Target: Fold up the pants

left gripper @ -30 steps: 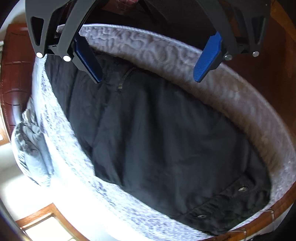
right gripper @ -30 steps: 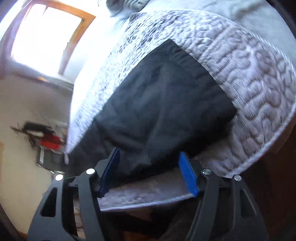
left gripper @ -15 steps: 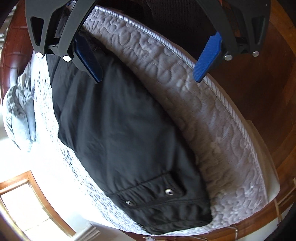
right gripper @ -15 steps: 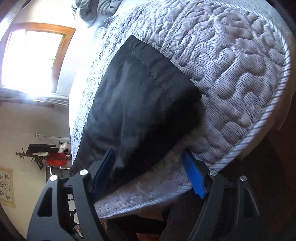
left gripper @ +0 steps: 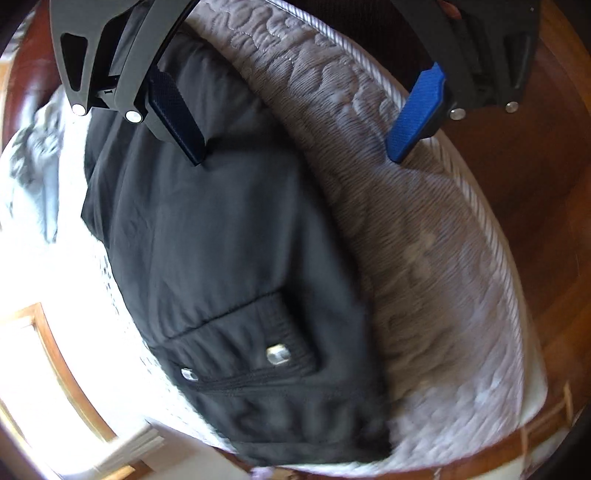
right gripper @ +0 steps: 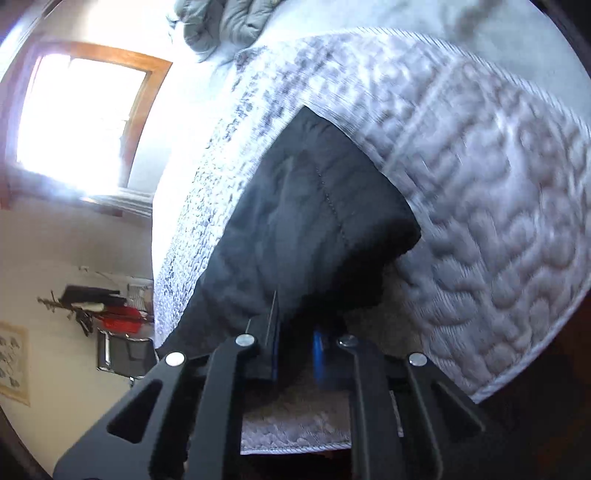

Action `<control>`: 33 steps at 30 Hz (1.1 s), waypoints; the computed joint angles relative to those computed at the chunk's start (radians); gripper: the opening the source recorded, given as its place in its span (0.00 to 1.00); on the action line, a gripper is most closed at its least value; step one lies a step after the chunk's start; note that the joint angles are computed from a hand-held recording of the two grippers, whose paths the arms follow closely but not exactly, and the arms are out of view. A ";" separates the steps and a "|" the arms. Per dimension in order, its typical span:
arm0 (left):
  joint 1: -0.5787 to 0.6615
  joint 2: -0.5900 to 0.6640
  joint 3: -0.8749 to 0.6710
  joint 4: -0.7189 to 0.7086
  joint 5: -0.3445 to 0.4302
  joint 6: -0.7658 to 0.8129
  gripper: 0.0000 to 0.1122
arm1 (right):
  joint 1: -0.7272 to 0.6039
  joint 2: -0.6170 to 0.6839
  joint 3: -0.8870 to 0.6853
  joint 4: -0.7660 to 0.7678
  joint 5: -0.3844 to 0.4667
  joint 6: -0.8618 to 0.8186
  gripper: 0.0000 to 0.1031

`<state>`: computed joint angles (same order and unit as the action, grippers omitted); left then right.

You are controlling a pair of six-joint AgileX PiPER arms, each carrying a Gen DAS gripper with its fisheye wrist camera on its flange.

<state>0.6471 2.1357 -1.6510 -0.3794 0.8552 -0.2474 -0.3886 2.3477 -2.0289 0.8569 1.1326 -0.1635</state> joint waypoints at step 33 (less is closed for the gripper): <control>-0.002 -0.134 0.188 -0.136 -0.090 0.248 0.88 | -0.086 0.027 0.171 0.050 -0.190 -0.019 0.27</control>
<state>0.6454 2.0017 -1.4630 -0.5155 0.7650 0.0002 -0.4743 2.3749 -1.8581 0.9065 0.9423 -0.1829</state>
